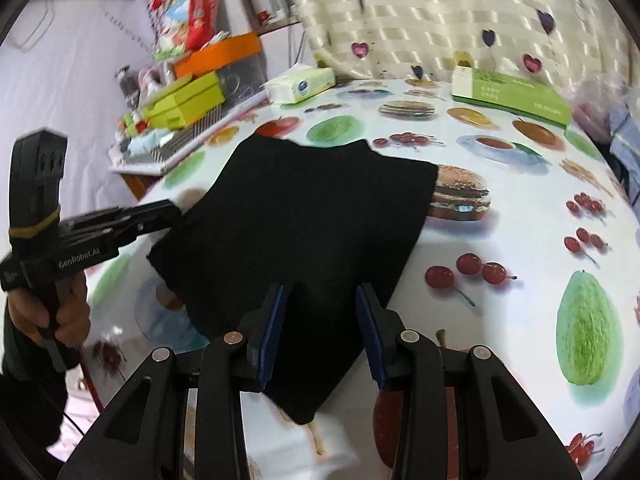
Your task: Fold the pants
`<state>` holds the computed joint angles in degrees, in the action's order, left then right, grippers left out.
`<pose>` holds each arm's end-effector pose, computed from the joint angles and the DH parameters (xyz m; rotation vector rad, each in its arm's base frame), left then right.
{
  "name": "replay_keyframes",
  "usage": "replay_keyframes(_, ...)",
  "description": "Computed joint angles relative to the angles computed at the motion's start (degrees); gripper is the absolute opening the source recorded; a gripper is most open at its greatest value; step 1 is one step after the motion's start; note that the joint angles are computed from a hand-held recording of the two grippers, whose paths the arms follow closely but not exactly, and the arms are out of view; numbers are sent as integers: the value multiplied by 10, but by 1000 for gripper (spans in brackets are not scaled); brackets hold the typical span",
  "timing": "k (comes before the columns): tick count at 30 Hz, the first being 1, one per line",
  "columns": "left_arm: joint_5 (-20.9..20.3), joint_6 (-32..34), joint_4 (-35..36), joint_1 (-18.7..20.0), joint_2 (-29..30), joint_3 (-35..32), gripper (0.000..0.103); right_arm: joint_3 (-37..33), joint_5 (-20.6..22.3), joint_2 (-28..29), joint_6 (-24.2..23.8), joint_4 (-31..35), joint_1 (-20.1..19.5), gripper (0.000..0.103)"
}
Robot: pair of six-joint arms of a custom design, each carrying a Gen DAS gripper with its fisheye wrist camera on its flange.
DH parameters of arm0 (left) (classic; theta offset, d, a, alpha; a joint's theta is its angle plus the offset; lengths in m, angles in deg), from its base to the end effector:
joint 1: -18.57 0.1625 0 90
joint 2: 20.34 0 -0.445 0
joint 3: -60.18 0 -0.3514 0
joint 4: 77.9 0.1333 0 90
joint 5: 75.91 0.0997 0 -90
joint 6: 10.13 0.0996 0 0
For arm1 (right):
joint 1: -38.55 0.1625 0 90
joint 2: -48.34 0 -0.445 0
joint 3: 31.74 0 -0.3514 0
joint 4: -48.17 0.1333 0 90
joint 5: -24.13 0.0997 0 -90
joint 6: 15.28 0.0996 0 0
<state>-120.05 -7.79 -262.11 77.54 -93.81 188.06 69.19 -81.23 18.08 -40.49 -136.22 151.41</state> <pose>-0.0576 -0.4930 0.3139 0.3265 2.3295 -1.0592 0.3435 -0.5395 0.0073 1.0719 -2.5989 0.5822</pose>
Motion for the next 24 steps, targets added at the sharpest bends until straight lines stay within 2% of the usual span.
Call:
replay_keyframes(5,22,2,1,2,1,-7,23,-5,8,-3,24,5,-8,43)
replay_keyframes(9,9,8,-6,8,1,-8,37,-8,15,-5,37,11,-13,43)
replay_keyframes(16,-1,14,-10,25,4,-20,43,-24,25,-6,61,33,-25,44)
replay_keyframes(19,-14,9,-8,39,0,-28,54,-30,36,-7,77,43,-32,48)
replay_keyframes(24,-61,7,14,62,-5,-46,57,-49,46,-2,97,72,-41,48)
